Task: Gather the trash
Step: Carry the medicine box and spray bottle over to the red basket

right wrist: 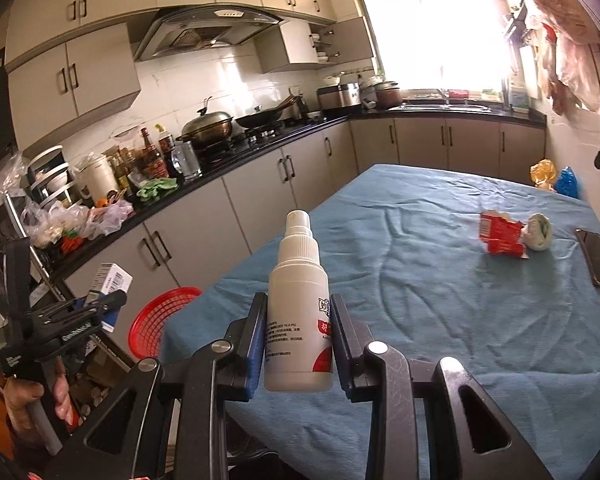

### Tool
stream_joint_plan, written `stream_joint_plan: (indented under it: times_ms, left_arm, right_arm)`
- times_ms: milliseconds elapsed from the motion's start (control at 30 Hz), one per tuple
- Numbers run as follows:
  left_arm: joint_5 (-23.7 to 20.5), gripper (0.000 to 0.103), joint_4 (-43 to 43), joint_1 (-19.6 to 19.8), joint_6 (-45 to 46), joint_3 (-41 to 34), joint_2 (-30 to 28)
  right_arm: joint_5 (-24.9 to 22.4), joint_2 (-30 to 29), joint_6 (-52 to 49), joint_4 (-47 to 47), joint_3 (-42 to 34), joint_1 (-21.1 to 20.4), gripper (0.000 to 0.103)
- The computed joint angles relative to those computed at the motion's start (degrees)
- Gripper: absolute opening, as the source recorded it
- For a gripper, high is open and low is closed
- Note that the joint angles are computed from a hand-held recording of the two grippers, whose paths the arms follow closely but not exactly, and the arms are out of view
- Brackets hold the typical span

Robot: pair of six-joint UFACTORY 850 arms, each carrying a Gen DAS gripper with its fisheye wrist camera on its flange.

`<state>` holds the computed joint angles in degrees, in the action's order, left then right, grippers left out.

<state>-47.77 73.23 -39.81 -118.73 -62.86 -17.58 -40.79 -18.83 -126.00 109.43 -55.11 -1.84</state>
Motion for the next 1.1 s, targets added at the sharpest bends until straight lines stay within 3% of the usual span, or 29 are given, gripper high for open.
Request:
stream_joint_plan:
  times_ms: [167, 500, 933, 1100]
  left_arm:
    - [-1.9, 0.034, -2.1, 0.6, 1.1, -0.3, -1.3]
    - [0.9, 0.034, -4.5, 4.3, 1.8, 1.1, -2.4]
    - [7.6, 0.034, -4.4, 11.1, -0.8, 5.5, -2.0]
    - [12.0, 0.034, -1.0, 14.6, -6.6, 9.0, -0.2]
  right_arm:
    - [0.5, -0.9, 1.2, -1.9, -0.7, 1.6, 0.032]
    - [3.4, -4.5, 5.0, -6.0, -4.3, 6.4, 0.032]
    - [6.5, -11.8, 15.5, -15.3, -13.2, 14.9, 0.033]
    - [6.3, -15.2, 21.1, -20.4, -17.5, 18.1, 0.033]
